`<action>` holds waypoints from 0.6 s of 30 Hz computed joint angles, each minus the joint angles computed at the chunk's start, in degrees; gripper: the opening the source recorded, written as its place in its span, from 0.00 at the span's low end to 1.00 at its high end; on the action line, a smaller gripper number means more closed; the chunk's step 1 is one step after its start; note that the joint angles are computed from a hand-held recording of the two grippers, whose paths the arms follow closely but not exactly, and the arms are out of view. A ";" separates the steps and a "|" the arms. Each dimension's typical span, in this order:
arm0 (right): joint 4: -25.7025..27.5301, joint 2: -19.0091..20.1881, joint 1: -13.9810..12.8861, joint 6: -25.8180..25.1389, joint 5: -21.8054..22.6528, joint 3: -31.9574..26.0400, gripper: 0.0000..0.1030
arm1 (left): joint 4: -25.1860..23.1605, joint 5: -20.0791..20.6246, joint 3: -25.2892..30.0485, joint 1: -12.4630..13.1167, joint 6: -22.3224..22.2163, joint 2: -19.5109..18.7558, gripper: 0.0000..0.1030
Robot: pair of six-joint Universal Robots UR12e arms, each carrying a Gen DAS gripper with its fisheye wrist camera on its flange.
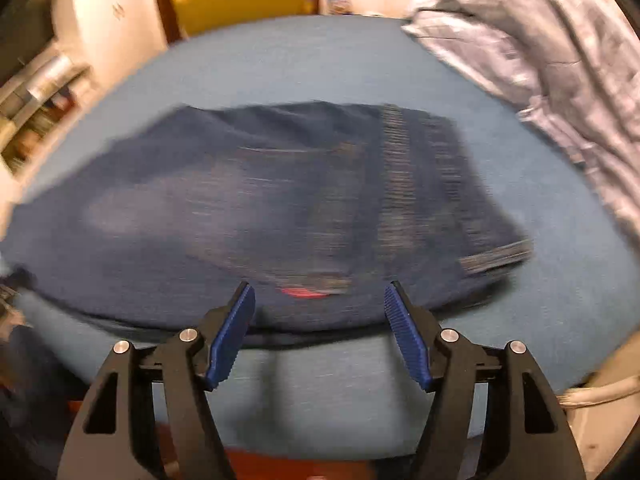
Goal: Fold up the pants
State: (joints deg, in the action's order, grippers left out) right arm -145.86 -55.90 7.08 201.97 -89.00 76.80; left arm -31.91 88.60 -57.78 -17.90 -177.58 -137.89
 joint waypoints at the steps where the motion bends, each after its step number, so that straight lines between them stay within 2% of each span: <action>1: -0.47 0.15 0.32 -0.22 0.33 -0.29 0.63 | 0.87 -0.85 -0.01 -0.51 2.08 -0.08 0.50; 3: -2.19 0.89 1.32 -2.67 0.90 -1.30 0.63 | 2.45 -1.99 -0.34 -1.82 7.18 -0.20 0.50; 5: -1.13 2.07 2.53 -7.10 -0.11 -3.03 0.62 | 2.25 -3.90 0.79 -3.20 13.55 -0.88 0.50; 7: 3.19 3.16 2.79 -9.05 0.51 -4.75 0.47 | 2.40 -5.62 1.74 -4.18 17.25 -1.47 0.50; 8: 3.68 3.08 2.58 -8.20 2.12 -4.44 0.45 | 2.38 -6.96 2.49 -4.62 18.63 -2.00 0.50; 13: 3.73 2.18 2.62 -9.08 2.48 -3.42 0.41 | -0.51 -11.12 7.12 -5.72 21.53 -5.03 0.50; 18: 1.94 0.83 2.25 -6.73 3.26 -1.47 0.42 | -4.22 -11.29 13.43 -6.51 20.51 -8.70 0.37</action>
